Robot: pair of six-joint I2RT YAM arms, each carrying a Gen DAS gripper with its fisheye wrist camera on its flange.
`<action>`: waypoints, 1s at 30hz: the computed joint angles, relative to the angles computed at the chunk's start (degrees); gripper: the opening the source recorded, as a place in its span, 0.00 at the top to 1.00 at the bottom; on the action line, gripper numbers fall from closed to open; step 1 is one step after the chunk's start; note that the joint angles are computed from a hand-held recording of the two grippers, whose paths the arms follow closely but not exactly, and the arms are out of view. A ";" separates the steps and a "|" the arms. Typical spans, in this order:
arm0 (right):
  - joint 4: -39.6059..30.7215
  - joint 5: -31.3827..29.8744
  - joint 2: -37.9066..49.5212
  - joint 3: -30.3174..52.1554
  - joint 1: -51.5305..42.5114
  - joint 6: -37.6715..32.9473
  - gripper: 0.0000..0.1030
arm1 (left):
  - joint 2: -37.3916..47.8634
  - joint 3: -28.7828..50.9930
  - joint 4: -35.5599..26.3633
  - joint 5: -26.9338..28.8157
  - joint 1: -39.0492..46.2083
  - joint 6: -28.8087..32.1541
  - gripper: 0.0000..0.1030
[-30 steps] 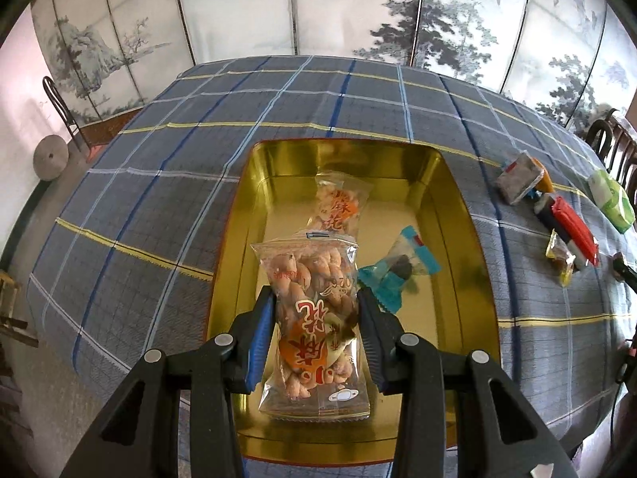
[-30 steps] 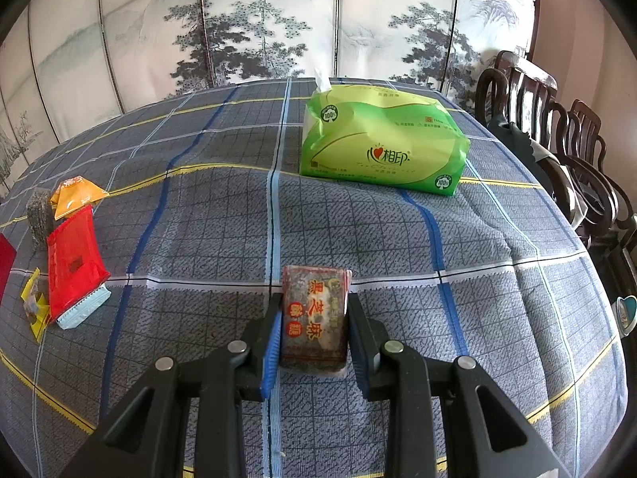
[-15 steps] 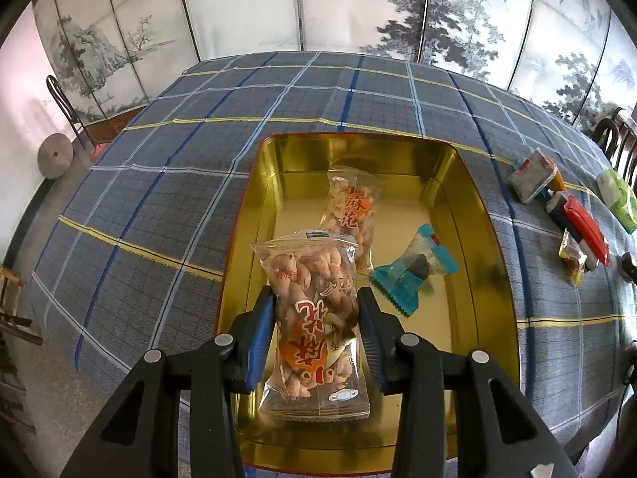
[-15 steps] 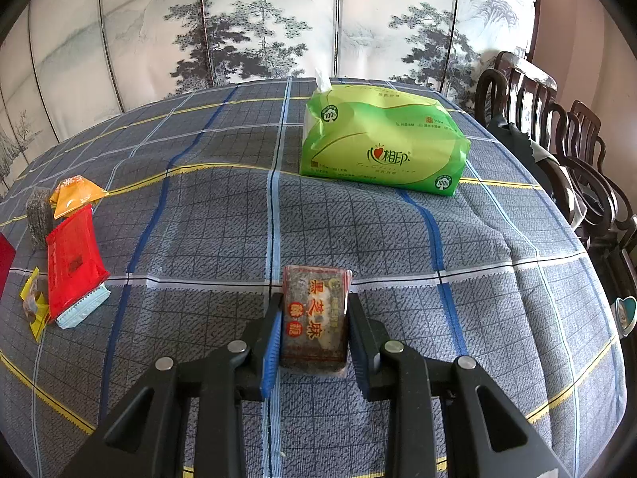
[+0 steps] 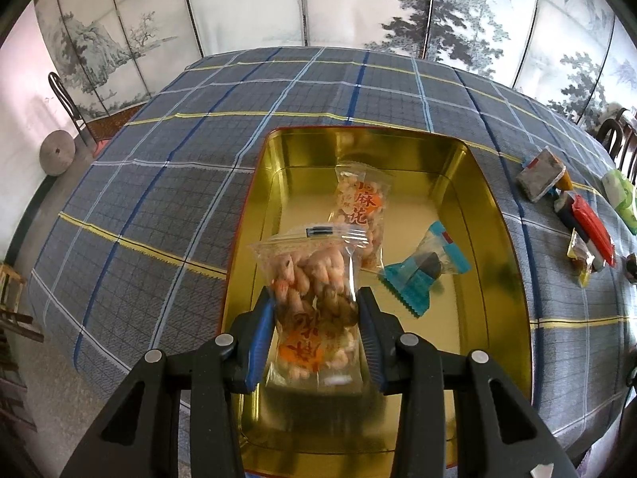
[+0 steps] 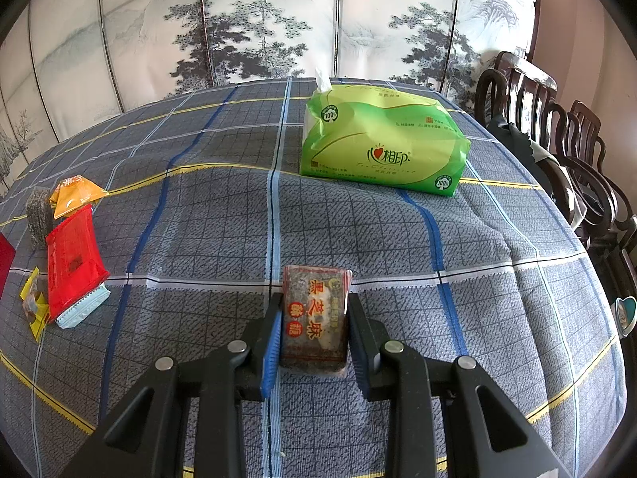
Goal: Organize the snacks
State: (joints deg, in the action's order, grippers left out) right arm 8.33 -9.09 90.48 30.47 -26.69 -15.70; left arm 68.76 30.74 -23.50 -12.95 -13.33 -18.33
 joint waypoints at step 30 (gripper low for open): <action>-0.25 -0.71 0.27 0.38 -0.33 0.08 0.71 | -10.33 -4.32 1.82 -3.40 0.90 2.32 0.48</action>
